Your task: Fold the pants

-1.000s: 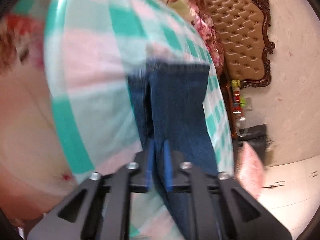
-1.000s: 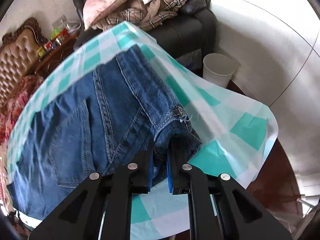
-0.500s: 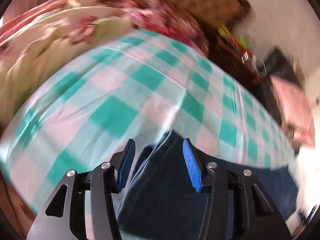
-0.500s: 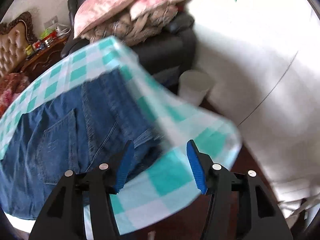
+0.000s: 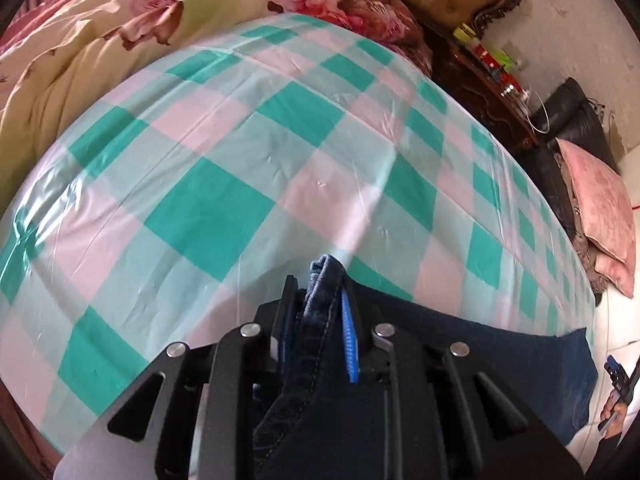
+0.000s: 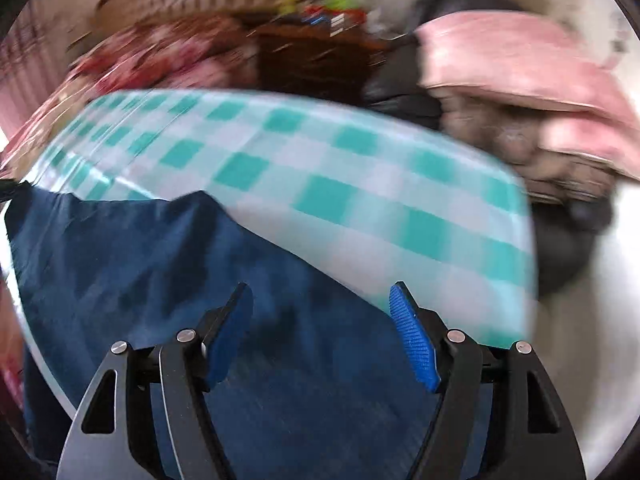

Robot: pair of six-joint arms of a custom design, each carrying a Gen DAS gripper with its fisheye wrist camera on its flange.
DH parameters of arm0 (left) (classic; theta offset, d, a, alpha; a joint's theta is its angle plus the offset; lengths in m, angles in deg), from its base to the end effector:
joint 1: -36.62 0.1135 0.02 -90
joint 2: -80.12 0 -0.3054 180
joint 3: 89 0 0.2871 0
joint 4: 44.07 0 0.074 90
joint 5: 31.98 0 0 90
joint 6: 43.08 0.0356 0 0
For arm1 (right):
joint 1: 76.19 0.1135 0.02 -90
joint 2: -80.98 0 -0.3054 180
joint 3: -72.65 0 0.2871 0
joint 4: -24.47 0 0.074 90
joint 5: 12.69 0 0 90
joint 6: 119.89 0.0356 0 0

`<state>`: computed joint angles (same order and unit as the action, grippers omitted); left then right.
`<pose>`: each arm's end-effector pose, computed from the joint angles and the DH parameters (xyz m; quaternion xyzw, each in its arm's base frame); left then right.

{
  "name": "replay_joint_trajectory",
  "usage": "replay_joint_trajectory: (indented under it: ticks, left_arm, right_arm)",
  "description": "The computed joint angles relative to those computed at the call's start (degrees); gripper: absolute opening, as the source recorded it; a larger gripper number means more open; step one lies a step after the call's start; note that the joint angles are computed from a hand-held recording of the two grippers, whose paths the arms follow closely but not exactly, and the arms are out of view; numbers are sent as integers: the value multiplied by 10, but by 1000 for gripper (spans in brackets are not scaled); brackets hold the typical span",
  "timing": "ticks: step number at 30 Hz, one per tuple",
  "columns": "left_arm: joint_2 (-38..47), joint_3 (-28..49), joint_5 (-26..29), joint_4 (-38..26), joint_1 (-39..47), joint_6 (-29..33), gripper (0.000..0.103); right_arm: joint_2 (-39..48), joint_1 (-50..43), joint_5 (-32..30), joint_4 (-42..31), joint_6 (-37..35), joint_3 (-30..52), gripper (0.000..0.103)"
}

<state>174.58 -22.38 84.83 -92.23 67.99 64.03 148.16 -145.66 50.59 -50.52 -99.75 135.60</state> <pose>0.2843 0.1545 0.1813 -0.0918 0.9615 -0.1611 0.2026 0.0878 -0.1889 0.2699 -0.0250 0.9686 -0.0058 0.2475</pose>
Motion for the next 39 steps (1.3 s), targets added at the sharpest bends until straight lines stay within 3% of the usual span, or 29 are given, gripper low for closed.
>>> replay_joint_trajectory:
  ticks: [3, 5, 7, 8, 14, 25, 26, 27, 29, 31, 33, 34, 36, 39]
  left_arm:
    - [-5, 3, -11, -2, -11, -18, 21]
    - [-5, 5, -14, -6, -13, -19, 22]
    - [-5, 6, -14, -8, -12, -18, 22]
    - [-6, 6, -15, -9, -11, -15, 22]
    - [-23, -12, -31, 20, -22, -46, 22]
    - [-59, -48, -43, 56, -2, -103, 22]
    - [-64, -52, -42, 64, 1, -103, 25]
    - [-68, -58, -61, 77, -1, -98, 46]
    - [-73, -58, -92, 77, 7, -96, 66]
    - [-91, -59, -68, 77, 41, -97, 65]
    - [-103, -52, -47, 60, 88, -88, 64]
    - [-102, -46, -21, 41, 113, -74, 64]
    - [-102, -37, 44, -12, 167, -25, 64]
    - [-122, -54, 92, -80, 210, 91, 64]
  right_arm:
    - [23, 131, 49, 63, 72, -30, 69]
    - [58, 181, 66, 66, 78, -33, 66]
    - [73, 194, 74, 69, 66, -39, 40]
    - [83, 200, 86, 84, 75, -43, 8]
    - [95, 160, 26, 103, 97, -50, 2]
    - [-10, 194, 57, 218, 191, -134, 0]
    - [-9, 195, 61, 218, 197, -135, 0]
    - [-9, 198, 67, 223, 199, -140, 1]
    - [-21, 201, 74, 240, 211, -148, 1]
    - [-32, 183, 65, 245, 230, -141, 3]
    - [-32, 144, 39, 236, 246, -116, 20]
    - [-26, 118, 20, 219, 246, -97, 22]
    - [-22, 51, -23, 181, 216, -65, 38]
    - [-28, -14, -35, 169, 127, -65, 45]
